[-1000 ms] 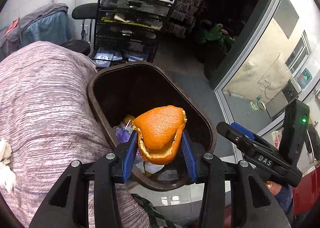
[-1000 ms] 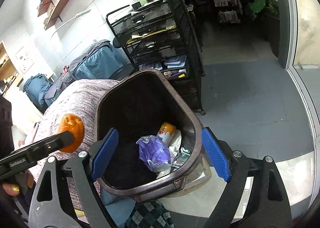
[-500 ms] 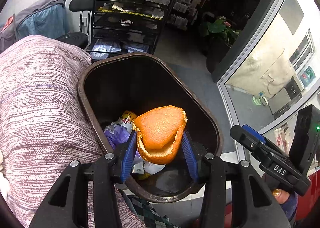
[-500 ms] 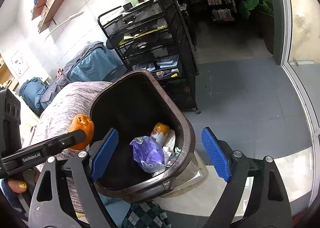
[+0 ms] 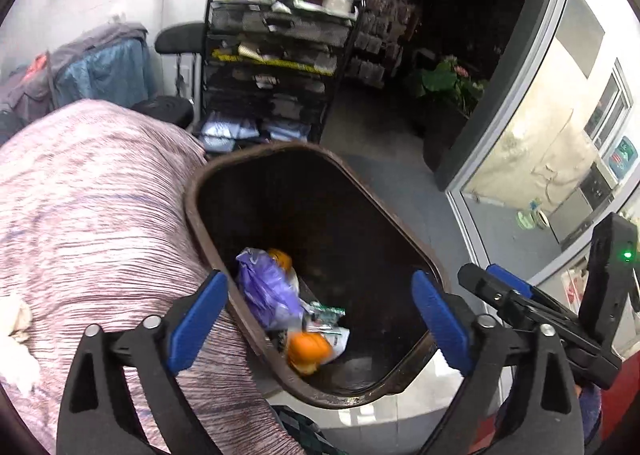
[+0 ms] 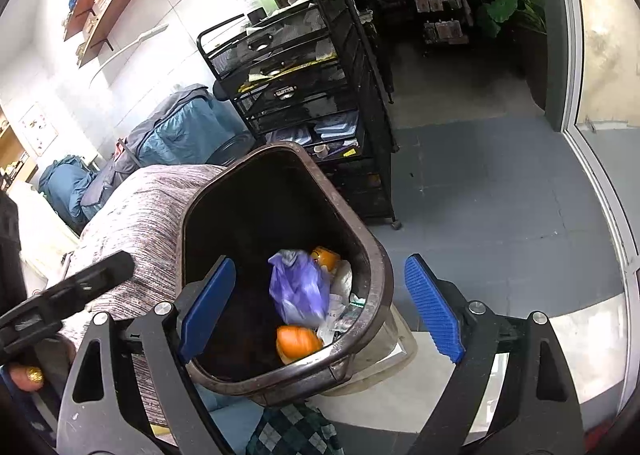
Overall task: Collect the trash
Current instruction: 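Move both tools back over the bed toward the white tissues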
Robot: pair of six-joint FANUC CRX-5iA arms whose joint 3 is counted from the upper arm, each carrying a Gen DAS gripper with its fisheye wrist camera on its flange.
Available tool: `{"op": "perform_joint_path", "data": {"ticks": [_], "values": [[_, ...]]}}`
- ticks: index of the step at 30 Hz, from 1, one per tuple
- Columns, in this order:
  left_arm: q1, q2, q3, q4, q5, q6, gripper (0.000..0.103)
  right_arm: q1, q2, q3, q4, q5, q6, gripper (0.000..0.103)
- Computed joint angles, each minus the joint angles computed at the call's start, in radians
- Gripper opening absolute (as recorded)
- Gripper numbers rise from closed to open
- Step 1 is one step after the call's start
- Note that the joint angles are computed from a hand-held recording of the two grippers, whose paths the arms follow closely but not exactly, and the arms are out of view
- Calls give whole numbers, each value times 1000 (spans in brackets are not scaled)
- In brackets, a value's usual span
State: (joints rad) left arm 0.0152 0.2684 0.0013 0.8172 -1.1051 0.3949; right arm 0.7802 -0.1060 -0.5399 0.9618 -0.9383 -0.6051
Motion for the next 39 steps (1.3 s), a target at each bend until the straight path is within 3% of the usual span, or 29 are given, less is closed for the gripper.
{"op": "perform_joint_path", "data": {"ticks": [6,12,22,32,39], "values": [[37,-81,-88,71,74,-93,97,-4,16,18,19,30,24,87],[99,-133,-148,123,88,-172,97,-9,54,61,44,75,62,87],[211,-158,-170,120,147,-195,97,-24,173,212,36,187,221,87],[330,-102,-109,51,216,-122,97,-6,352,492,-158,275,624,87],[417,-34,-30,-35,249,-21,97,17,522,805,-425,215,1042,87]]}}
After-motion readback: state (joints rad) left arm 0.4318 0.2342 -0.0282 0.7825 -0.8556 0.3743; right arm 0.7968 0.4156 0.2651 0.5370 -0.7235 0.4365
